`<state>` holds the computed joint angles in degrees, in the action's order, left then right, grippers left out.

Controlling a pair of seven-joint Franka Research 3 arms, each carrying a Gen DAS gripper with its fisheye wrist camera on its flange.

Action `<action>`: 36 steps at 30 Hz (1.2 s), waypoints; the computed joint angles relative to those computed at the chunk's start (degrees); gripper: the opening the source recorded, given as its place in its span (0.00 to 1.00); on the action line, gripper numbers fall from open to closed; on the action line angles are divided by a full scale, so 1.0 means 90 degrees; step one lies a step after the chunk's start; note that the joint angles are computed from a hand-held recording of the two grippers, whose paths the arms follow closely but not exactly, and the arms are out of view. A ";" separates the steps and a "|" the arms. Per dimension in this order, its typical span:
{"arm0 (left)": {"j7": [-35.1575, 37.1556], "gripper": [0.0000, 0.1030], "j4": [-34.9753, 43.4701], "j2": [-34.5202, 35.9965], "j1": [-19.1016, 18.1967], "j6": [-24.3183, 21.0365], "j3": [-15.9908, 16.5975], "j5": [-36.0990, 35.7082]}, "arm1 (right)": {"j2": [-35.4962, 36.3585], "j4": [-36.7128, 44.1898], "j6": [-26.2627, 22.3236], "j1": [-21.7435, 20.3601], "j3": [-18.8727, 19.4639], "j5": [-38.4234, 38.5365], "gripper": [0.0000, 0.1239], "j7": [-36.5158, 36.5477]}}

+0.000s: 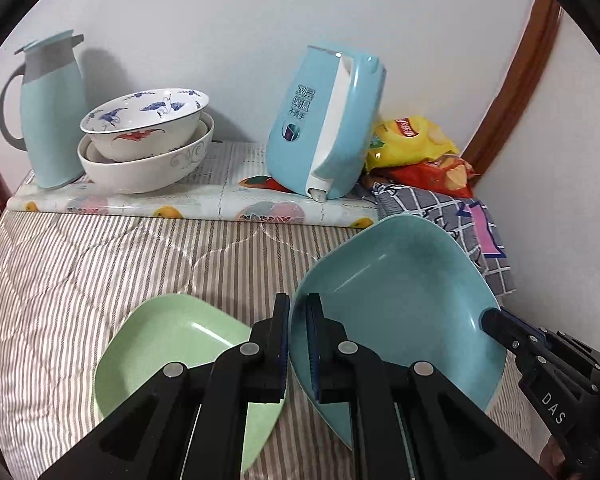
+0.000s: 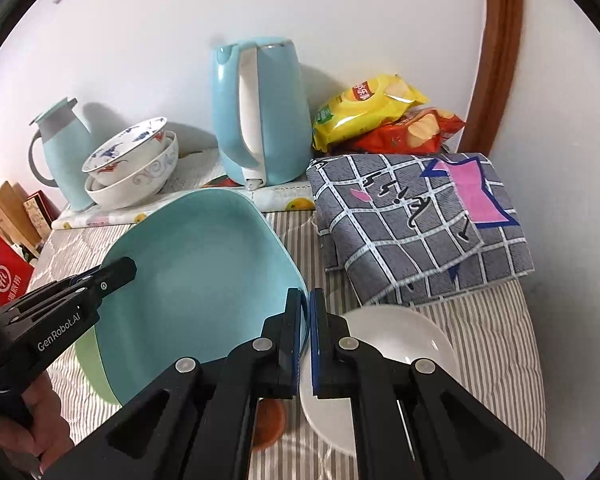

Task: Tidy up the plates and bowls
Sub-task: 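Lift the light-blue plate with both grippers and carry it over the green plate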

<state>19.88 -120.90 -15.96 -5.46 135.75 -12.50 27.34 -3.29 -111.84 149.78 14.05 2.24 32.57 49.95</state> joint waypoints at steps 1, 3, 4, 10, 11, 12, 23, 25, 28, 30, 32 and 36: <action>-0.0020 0.08 -0.0015 -0.0045 -0.0014 -0.0028 -0.0022 0.0007 | -0.0117 -0.0121 0.0018 -0.0004 -0.0016 0.0084 0.03 -0.0063; -0.0058 0.08 -0.0050 -0.0132 -0.0047 -0.0085 -0.0058 -0.0003 | -0.0265 -0.0268 0.0019 -0.0003 -0.0048 0.0182 0.03 -0.0128; -0.0082 0.08 -0.0075 -0.0187 -0.0066 -0.0109 -0.0078 -0.0006 | -0.0359 -0.0354 0.0016 -0.0001 -0.0072 0.0245 0.03 -0.0176; -0.0151 0.08 -0.0119 -0.0421 -0.0159 -0.0301 -0.0195 0.0018 | -0.0799 -0.0747 0.0054 0.0048 -0.0189 0.0492 0.03 -0.0350; -0.0173 0.08 -0.0123 -0.0453 -0.0168 -0.0323 -0.0214 0.0035 | -0.0869 -0.0806 0.0060 0.0055 -0.0207 0.0523 0.03 -0.0366; -0.0198 0.08 -0.0130 -0.0497 -0.0180 -0.0348 -0.0238 0.0057 | -0.0928 -0.0859 0.0079 0.0064 -0.0219 0.0536 0.03 -0.0384; -0.0255 0.08 -0.0307 -0.0881 -0.0235 -0.0491 -0.0274 0.0044 | -0.1391 -0.1202 0.0124 0.0209 -0.0330 0.0698 0.04 -0.0484; -0.0259 0.08 -0.0355 -0.0960 -0.0226 -0.0520 -0.0276 0.0045 | -0.1422 -0.1227 0.0122 0.0234 -0.0330 0.0712 0.04 -0.0474; -0.0268 0.08 -0.0414 -0.1053 -0.0207 -0.0554 -0.0270 0.0032 | -0.1463 -0.1263 0.0134 0.0280 -0.0312 0.0726 0.04 -0.0468; -0.0266 0.08 -0.0462 -0.1119 -0.0192 -0.0569 -0.0261 0.0021 | -0.1470 -0.1270 0.0150 0.0310 -0.0299 0.0721 0.04 -0.0466; -0.0267 0.08 -0.0506 -0.1181 -0.0175 -0.0579 -0.0249 0.0006 | -0.1474 -0.1270 0.0151 0.0343 -0.0285 0.0720 0.04 -0.0452; -0.0253 0.08 -0.0572 -0.1280 -0.0139 -0.0604 -0.0233 -0.0014 | -0.1478 -0.1268 0.0178 0.0404 -0.0263 0.0725 0.04 -0.0446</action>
